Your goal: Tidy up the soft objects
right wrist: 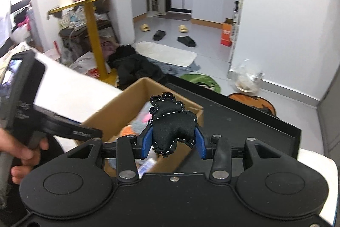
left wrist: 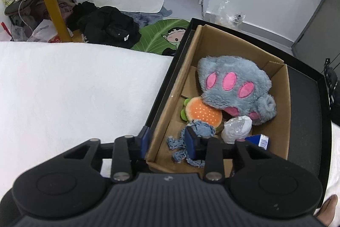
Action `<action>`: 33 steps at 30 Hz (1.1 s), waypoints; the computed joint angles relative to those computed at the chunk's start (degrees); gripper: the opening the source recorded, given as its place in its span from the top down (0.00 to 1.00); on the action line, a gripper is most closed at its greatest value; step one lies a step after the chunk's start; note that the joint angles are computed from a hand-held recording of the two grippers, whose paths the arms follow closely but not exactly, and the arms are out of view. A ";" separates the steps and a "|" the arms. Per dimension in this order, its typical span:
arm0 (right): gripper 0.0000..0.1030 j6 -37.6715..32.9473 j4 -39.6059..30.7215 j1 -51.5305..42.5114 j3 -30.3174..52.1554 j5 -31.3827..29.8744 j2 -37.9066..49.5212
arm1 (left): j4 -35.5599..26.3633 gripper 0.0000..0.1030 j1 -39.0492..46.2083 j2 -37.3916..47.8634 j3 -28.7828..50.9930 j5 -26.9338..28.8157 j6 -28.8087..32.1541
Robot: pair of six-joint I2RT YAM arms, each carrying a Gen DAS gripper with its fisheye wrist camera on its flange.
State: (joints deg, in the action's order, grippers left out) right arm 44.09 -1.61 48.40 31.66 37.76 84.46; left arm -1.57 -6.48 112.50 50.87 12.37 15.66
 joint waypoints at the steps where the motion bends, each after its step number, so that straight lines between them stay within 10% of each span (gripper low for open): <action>1: 0.59 -0.67 0.17 0.25 0.65 -0.51 0.64 | 0.10 0.73 0.02 0.16 0.10 -0.24 -0.14; 13: 0.58 -1.80 -0.39 3.22 7.57 -5.29 10.15 | -1.20 0.86 2.29 1.19 1.57 1.69 -1.49; 20: 0.39 -0.78 -3.28 3.81 8.89 -6.39 9.98 | -1.81 0.86 2.67 1.42 2.06 2.57 -1.39; 33: 0.26 18.75 -13.25 7.80 2.80 3.33 0.56 | -1.48 0.83 2.37 -2.88 -0.42 3.99 -0.68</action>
State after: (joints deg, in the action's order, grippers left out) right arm 62.84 -14.86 56.19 34.46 41.10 85.02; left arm -3.05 -4.11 109.61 50.45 16.36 14.98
